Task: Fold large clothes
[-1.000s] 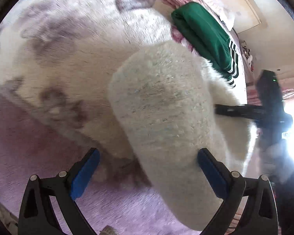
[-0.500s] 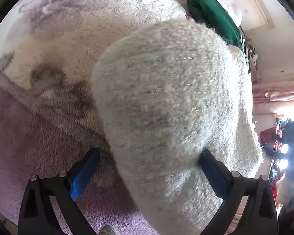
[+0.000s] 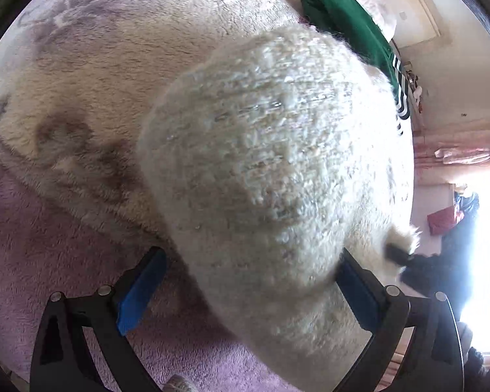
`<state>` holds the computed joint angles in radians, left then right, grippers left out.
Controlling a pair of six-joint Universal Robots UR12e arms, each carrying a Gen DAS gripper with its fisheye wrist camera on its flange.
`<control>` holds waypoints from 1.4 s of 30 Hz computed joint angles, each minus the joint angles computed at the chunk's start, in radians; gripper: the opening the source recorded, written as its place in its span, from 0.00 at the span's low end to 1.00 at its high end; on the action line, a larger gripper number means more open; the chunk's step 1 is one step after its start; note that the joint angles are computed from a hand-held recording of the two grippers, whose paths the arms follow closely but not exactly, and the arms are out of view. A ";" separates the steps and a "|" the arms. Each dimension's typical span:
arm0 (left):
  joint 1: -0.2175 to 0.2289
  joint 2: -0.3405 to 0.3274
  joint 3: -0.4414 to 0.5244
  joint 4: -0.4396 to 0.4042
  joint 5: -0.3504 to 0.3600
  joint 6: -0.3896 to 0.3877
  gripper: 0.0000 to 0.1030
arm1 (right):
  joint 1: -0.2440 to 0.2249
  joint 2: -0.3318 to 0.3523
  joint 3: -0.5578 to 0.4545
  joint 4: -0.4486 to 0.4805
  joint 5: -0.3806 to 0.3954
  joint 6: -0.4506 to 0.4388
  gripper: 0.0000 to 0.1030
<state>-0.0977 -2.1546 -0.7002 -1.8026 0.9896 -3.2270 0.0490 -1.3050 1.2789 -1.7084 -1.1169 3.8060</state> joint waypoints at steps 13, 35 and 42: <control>0.006 0.016 -0.035 0.002 -0.018 0.002 1.00 | -0.091 -0.103 0.365 -0.479 0.318 0.272 1.00; -0.021 -0.080 0.226 -0.077 0.226 0.196 1.00 | 0.004 -0.166 0.381 -0.546 0.298 0.609 0.75; -0.036 0.053 0.006 0.160 0.382 0.125 1.00 | 0.022 -0.052 -0.005 0.110 0.152 -0.052 0.75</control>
<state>-0.1337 -2.1016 -0.6943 -1.6428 1.3716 -3.1025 0.0713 -1.3573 1.2742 -1.5988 -0.9653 3.7537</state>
